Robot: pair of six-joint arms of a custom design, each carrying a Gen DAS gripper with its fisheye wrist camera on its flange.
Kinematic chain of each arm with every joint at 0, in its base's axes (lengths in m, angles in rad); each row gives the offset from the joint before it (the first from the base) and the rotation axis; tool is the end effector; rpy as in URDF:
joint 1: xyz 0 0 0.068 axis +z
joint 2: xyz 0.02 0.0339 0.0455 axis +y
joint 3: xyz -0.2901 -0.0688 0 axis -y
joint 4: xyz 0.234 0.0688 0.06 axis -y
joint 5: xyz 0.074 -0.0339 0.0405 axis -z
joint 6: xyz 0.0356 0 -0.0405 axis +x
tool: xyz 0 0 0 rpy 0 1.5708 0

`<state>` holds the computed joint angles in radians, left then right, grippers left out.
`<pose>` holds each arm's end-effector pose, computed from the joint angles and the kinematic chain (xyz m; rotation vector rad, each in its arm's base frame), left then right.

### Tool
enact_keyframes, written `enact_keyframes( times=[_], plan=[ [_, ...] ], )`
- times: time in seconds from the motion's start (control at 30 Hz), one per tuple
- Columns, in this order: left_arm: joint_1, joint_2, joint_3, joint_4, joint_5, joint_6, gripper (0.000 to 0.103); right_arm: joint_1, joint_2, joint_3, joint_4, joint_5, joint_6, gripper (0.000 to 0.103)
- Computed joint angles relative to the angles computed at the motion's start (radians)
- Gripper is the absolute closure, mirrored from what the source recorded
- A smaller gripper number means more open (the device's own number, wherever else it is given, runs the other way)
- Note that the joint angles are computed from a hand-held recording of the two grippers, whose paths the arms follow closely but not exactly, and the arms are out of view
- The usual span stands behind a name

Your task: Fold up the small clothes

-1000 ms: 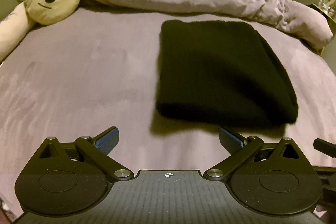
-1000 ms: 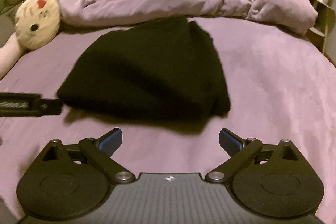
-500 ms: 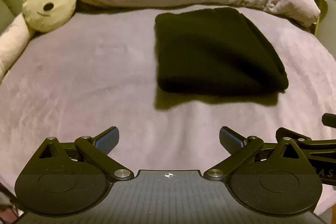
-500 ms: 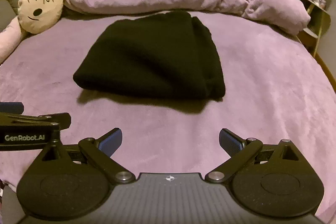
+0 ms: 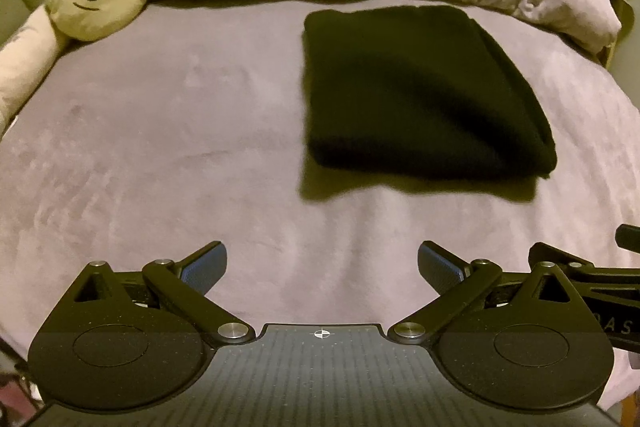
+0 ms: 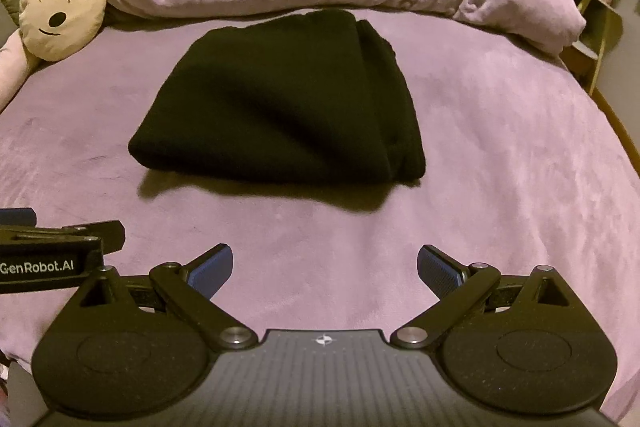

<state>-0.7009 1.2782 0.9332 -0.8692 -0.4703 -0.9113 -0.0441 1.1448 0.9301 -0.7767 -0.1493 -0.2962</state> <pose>0.1738 -0.1255 0.2695 -0.3787 2.5341 0.0917 0.2014 -0.0036 0.2951 -0.3764 2.5185 0.0592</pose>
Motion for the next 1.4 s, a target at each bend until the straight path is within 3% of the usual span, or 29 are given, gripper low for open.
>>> enact_keyframes(
  times=[1.4],
  plan=[
    [0.021, 0.028, 0.029, -0.017, 0.031, 0.017, 0.000, -0.018, 0.036, 0.028, -0.008, -0.021, -0.007, 0.004]
  ],
)
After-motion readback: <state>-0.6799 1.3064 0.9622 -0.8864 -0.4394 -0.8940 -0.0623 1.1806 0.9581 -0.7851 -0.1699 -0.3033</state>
